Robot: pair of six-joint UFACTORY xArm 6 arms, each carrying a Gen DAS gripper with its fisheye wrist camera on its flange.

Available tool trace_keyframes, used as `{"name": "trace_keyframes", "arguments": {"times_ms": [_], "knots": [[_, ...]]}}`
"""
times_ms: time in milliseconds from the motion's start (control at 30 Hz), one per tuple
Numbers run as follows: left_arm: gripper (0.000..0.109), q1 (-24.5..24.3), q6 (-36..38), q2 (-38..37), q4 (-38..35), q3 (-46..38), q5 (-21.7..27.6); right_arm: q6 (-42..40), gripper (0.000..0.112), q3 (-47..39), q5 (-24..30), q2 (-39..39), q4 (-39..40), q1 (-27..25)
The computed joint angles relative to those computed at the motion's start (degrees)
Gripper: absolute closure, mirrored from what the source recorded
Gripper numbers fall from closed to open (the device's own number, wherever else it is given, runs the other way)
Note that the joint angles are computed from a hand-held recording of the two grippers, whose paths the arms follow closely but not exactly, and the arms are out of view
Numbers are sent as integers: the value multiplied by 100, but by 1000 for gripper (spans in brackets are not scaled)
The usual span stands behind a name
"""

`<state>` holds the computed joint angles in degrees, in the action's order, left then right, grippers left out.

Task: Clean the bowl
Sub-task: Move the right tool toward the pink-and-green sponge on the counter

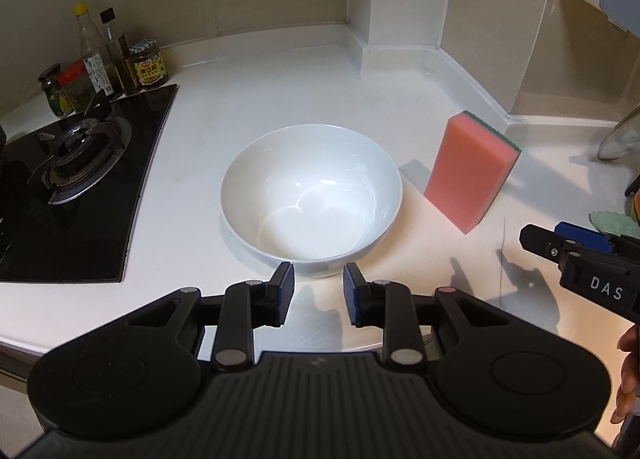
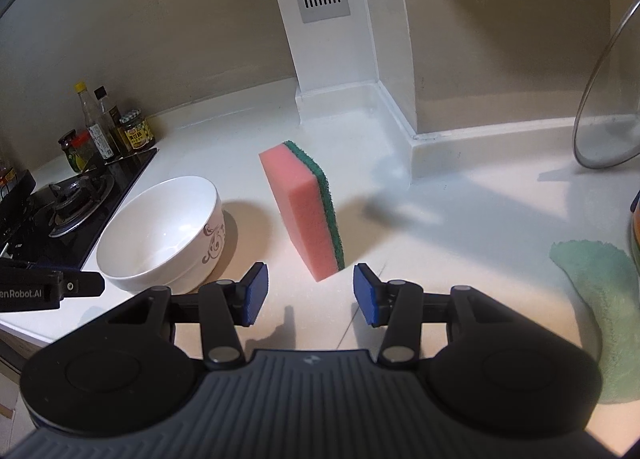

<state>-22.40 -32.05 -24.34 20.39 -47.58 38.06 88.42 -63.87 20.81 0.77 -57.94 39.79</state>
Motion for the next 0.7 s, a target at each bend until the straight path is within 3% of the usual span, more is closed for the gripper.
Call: {"name": "trace_keyframes", "arguments": {"times_ms": [300, 700], "knots": [[76, 103, -2, -183, -102, 241, -119, -382, 70, -150, -86, 173, 208, 35], [76, 317, 830, -201, -705, 358, -438, -475, 70, -316, 492, 144, 319, 288]]}}
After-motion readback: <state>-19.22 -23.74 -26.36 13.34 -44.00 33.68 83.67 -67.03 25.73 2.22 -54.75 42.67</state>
